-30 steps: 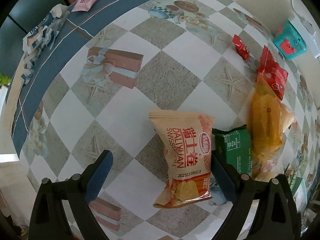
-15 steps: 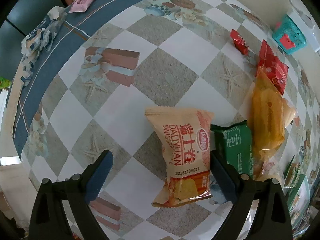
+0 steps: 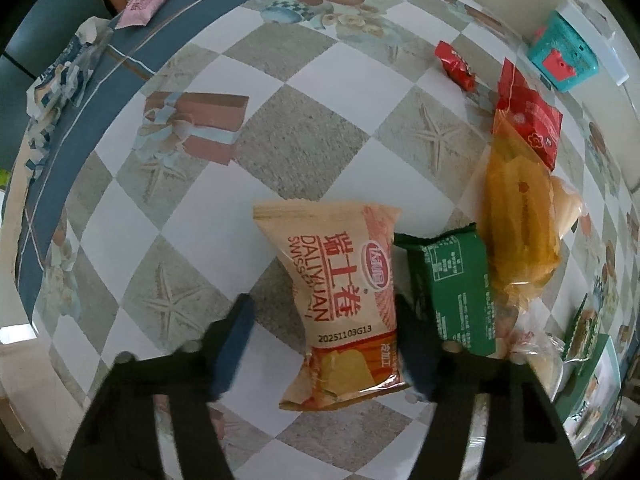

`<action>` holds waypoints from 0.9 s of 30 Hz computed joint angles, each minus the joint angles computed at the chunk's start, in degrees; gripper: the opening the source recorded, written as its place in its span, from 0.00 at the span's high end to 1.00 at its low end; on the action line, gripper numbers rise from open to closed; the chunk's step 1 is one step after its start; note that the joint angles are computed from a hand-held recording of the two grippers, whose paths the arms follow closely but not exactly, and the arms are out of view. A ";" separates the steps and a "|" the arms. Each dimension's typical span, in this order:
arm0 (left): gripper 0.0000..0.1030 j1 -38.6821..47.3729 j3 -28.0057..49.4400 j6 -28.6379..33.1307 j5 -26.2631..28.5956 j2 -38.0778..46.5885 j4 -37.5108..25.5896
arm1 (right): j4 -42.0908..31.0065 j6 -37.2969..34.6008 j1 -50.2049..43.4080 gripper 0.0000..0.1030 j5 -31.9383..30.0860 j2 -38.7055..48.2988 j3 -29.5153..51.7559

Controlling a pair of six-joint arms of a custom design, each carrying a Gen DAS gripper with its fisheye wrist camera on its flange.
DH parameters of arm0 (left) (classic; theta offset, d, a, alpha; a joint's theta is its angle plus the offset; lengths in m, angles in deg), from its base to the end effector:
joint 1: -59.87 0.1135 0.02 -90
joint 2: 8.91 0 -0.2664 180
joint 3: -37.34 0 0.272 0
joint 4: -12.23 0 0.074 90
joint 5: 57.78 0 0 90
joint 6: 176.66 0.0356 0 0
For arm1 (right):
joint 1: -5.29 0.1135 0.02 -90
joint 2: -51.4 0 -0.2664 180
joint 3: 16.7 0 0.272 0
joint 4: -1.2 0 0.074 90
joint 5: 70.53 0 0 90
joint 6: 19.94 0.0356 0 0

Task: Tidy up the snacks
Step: 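Close the left tool on the orange Swiss roll bag while the right tool closes on the bun bag, then carry the Swiss roll bag with the left tool while the right tool carries the bun bag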

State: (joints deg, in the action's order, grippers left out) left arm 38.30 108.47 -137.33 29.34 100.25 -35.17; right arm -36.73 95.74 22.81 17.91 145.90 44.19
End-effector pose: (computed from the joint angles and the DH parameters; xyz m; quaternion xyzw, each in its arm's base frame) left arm 0.3079 -0.1198 0.0884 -0.2519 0.9666 -0.0032 0.0470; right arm 0.2878 0.0919 0.1246 0.0680 0.9846 0.0715 0.1442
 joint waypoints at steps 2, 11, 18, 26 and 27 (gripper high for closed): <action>0.60 -0.26 -0.24 0.20 -0.41 -0.51 0.35 | 0.41 0.26 0.66 0.42 0.33 0.08 -0.14; 0.63 -0.88 -1.32 0.10 -0.48 -3.76 0.27 | -0.59 -0.32 -0.53 0.44 -1.17 -2.05 -0.67; 0.63 -3.06 -1.27 -0.73 -3.65 -10.39 -3.78 | -3.19 -1.45 -2.43 0.44 -2.97 -7.88 -1.80; 0.63 -6.44 -1.12 -1.96 -6.73 -18.89 -7.63 | -7.01 -3.04 -5.71 0.44 -4.10 -16.43 -2.91; 0.64 -6.63 -1.09 -1.96 -6.73 -19.53 -7.81 | -7.43 -3.18 -6.29 0.44 -4.37 -17.46 -3.08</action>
